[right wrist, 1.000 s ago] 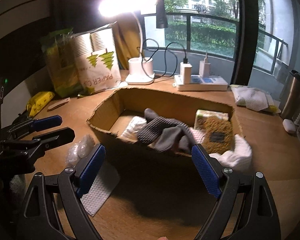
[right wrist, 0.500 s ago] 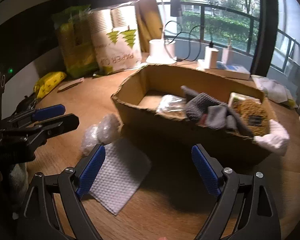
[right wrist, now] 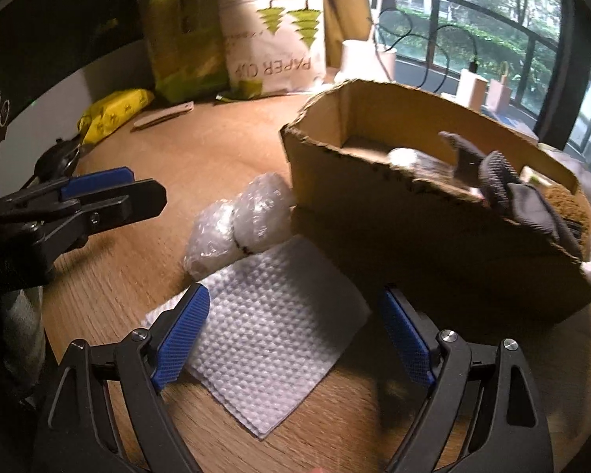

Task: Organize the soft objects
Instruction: 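Grasp the white waffle towel with right tool while left tool grasps the bubble wrap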

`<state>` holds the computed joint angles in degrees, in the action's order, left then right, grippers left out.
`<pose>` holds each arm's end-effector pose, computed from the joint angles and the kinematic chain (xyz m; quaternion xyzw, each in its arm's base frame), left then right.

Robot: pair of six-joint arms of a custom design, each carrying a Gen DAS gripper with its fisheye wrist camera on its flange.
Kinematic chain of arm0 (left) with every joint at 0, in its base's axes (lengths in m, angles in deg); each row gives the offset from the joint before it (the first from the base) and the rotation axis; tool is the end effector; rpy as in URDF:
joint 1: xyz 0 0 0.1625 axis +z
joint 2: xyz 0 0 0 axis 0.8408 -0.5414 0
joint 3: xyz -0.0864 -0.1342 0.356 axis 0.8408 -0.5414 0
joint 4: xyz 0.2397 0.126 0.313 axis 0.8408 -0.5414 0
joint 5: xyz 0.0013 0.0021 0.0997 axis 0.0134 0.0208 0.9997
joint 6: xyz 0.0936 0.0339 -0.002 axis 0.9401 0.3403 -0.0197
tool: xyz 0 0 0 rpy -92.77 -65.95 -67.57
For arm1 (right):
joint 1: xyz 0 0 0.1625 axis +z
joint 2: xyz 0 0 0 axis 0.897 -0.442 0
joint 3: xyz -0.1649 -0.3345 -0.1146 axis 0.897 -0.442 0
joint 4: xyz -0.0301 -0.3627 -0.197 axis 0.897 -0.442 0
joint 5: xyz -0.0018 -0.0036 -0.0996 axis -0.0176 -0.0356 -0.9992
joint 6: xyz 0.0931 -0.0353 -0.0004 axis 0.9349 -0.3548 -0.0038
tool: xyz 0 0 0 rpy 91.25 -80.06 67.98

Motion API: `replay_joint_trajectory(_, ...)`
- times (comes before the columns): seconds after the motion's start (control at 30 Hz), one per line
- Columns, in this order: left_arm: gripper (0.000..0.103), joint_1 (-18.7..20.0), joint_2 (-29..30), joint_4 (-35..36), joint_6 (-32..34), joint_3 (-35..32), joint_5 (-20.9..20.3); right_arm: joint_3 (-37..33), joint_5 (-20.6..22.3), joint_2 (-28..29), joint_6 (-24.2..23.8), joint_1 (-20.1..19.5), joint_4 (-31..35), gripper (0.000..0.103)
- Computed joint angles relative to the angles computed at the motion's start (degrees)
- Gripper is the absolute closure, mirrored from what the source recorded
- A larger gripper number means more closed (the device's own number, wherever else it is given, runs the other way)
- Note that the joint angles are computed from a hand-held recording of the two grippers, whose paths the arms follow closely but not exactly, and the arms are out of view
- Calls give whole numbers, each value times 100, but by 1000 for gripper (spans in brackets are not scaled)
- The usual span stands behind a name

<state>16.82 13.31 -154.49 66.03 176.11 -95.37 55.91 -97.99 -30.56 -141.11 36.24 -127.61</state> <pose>0.0529 -0.5662 0.1707 -0.0695 0.8260 -0.4760 0.2937 0.2338 -0.6918 -0.1382 0.5443 -0.8213 0.0664 0.1577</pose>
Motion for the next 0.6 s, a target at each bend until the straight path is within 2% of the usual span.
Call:
replay_joint_trajectory(0.13,28,15,9,31,-30,-21,11,-103,-163,112,-123,25,47,25)
replay_joint_trajectory(0.3,28,7,47,151,-44,-93,32,-105,-141,111,-167,10,73,30)
replay_joint_trajectory(0.4,28,-13,91,230,-29,-166,36,-100,-142,75,-170,-9,82,42)
replay_joint_trajectory(0.47,28,-30,133,300,-18,-224,32,-94,-127,37,-152,-34,102,55)
replay_joint_trajectory(0.6,28,-66,247,462,18,-368,31,-66,-51,-42,-136,-97,163,69)
